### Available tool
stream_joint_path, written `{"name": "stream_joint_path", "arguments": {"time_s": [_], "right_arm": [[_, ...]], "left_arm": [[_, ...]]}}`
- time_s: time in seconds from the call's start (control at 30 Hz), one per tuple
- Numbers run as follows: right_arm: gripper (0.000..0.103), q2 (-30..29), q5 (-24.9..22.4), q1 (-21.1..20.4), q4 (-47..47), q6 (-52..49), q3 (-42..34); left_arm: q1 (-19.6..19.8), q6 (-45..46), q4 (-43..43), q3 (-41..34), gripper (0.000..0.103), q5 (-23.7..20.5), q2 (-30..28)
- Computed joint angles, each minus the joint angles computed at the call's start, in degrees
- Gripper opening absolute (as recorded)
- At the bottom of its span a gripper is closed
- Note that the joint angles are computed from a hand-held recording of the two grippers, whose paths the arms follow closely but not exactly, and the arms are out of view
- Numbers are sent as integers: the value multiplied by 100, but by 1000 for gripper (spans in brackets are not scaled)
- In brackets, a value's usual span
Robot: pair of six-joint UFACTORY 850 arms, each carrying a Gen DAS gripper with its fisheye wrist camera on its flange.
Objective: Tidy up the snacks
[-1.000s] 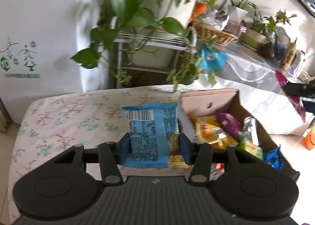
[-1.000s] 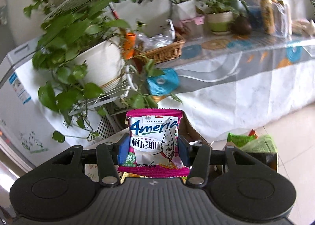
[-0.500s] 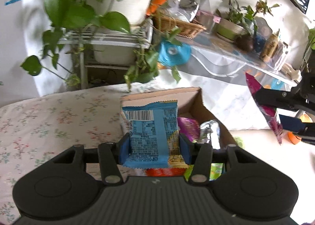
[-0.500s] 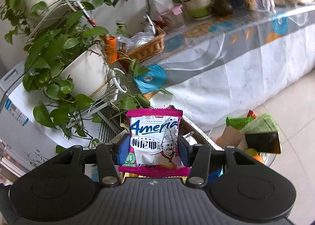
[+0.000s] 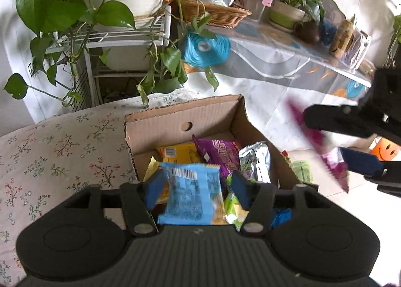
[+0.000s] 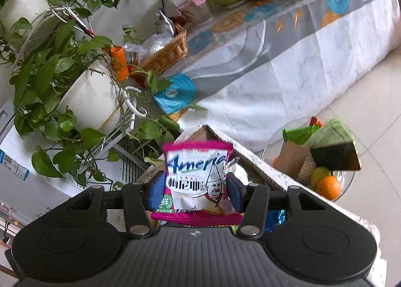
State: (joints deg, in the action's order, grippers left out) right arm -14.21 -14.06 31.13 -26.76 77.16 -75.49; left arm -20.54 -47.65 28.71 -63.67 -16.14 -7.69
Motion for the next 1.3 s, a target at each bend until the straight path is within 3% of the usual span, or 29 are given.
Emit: {"name": "stream_joint_path", "arguments": {"time_s": [0.07, 0.2, 0.6, 0.93, 1.1, 1.3], "right_arm": [[65, -12, -53, 4, -5, 70, -17], [81, 9, -130, 36, -469, 530, -15], [88, 3, -311, 89, -647, 265, -89], [95, -45, -985, 331, -1428, 164, -229], [98, -2, -1100, 350, -1075, -168, -190], [103, -69, -1763, 512, -1219, -675, -293]], "left_arm": [[-36, 9, 23, -31, 82, -159, 1], [-91, -72, 211, -21, 87, -371, 60], [-140, -297, 379, 97, 91, -899, 296], [-61, -477, 221, 275, 92, -1335, 577], [-43, -595, 205, 260, 93, -1568, 686], [-90, -788, 358, 140, 96, -1817, 711]]}}
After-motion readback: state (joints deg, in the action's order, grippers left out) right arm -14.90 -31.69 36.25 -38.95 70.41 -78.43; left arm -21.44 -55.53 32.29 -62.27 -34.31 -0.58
